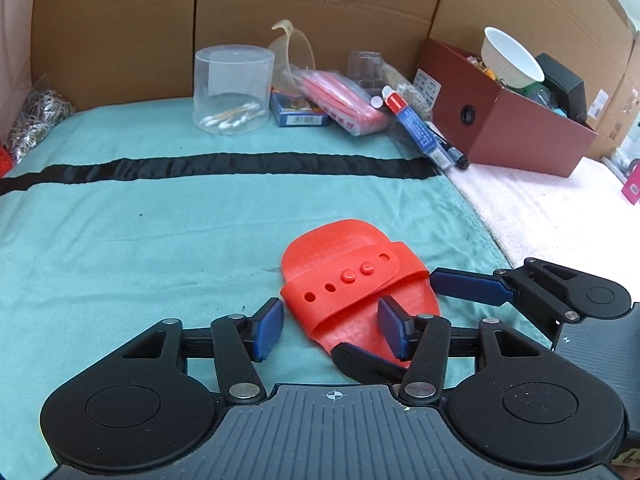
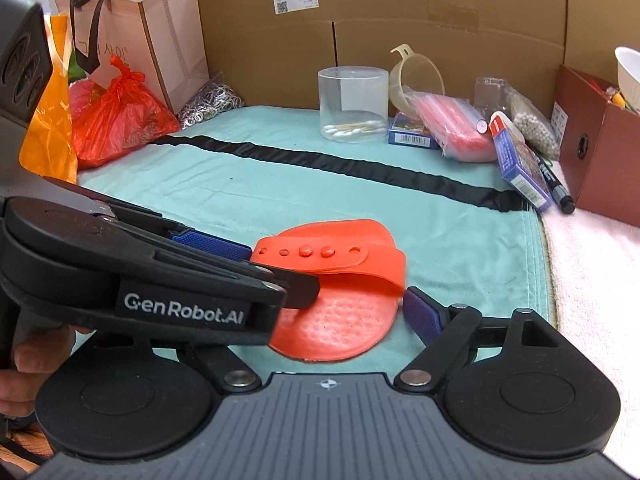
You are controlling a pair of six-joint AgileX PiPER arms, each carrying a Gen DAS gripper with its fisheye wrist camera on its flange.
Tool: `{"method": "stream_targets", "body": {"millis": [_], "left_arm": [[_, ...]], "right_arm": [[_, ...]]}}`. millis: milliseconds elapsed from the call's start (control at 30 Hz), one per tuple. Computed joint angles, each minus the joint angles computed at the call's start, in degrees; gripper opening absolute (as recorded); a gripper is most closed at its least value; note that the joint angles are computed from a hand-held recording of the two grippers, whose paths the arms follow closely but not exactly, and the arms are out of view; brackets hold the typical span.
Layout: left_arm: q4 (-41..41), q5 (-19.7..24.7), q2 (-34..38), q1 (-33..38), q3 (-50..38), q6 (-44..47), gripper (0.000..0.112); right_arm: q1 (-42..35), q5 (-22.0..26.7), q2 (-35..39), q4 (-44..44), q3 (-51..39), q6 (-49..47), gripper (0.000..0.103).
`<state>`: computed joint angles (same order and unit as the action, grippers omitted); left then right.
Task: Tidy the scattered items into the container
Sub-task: 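Lift the red-orange scrubber mitt with the right gripper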
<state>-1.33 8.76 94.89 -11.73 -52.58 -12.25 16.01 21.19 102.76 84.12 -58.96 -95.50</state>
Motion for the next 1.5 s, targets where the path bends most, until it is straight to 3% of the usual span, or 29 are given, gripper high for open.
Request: {"method": "stream_targets", "body": {"millis": [233, 333, 533, 767, 867, 1000, 1267, 1367, 1433, 1500], "left_arm": [[-4.86, -0.06, 1.18, 0.84, -1.22, 4.87, 0.075], [-13.97, 0.09, 1.37, 1.64, -1.5, 14.25, 0.073], [-22.76, 0.65, 1.86, 2.56, -2.03, 23.5, 0.072], [-26.13, 0.95, 2.16, 2.94, -2.29, 27.37, 0.073], [-21.06, 0.76, 2.03, 2.46, -2.25, 22.22, 0.073], [-15.11, 0.93, 1.65, 1.82, -2.26, 16.29, 0.063], [-1.49, 1.29, -0.05, -1.18, -3.65, 2.66, 0.063], [7.01, 2.0, -0.01, -3.25, -5.99, -5.5, 0.063], [13.95, 3.03, 0.38, -4.7, -8.1, -12.05, 0.064], [14.21, 3.72, 0.97, -5.59, -10.3, -12.17, 0.064]], "right_arm": [[0.6, -1.49, 1.66, 4.37, -0.97, -4.28, 0.092], [0.92, -1.71, 2.42, 6.29, -1.5, -6.23, 0.093], [0.97, -1.19, 3.6, 4.86, -2.86, -4.33, 0.096], [1.01, -0.8, 3.47, 4.05, -2.83, -4.21, 0.092], [1.2, -1.08, 3.26, 4.24, -2.6, -4.49, 0.092], [1.49, -1.67, 2.39, 4.91, -1.76, -5.24, 0.092], [-0.04, -1.31, -0.71, 9.02, 0.24, -9.55, 0.091], [-1.28, -1.28, -2.07, 11.32, 0.43, -11.51, 0.091], [-2.25, -1.52, -2.98, 13.28, 0.49, -13.56, 0.085], [-3.61, -0.98, -3.46, 13.17, -0.1, -13.16, 0.085]]}}
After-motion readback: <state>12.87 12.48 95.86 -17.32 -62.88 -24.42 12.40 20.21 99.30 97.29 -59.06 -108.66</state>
